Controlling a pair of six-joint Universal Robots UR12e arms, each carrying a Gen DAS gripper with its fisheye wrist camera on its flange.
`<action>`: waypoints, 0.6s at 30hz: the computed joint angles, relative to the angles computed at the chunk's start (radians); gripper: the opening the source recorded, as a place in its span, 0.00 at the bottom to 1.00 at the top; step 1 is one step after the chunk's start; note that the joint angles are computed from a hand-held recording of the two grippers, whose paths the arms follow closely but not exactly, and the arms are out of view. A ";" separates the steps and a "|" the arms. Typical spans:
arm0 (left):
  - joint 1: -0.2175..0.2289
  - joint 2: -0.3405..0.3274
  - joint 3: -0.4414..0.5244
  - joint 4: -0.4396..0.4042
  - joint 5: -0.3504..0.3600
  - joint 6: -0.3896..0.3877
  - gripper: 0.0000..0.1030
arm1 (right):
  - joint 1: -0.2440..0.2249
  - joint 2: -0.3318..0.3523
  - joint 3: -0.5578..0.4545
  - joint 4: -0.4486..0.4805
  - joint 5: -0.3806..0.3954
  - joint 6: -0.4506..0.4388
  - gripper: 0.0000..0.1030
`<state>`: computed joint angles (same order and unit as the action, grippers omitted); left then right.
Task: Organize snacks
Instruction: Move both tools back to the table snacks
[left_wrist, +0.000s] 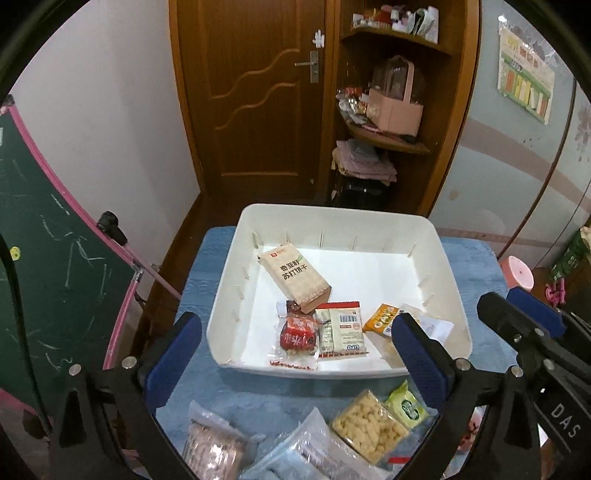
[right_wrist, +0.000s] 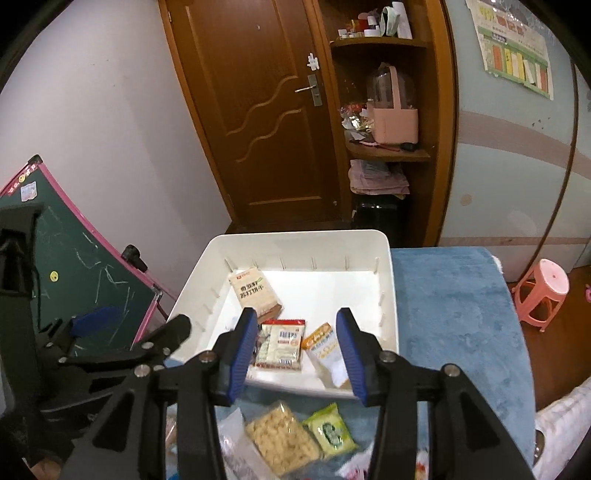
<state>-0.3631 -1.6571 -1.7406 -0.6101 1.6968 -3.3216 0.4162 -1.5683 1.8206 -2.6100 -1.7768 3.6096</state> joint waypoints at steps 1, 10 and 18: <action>-0.001 0.012 -0.006 0.003 0.002 0.002 0.99 | 0.005 -0.008 0.001 0.005 -0.003 0.000 0.44; -0.019 0.122 -0.067 0.041 0.039 0.045 0.99 | 0.084 -0.072 0.010 0.015 -0.100 -0.018 0.44; -0.019 0.216 -0.141 0.064 -0.011 0.093 0.99 | 0.140 -0.124 0.048 0.002 -0.155 -0.033 0.45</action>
<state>-0.3824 -1.4406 -1.8821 -0.5462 1.6855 -3.2290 0.5557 -1.6922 1.8682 -2.6083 -1.9315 3.5762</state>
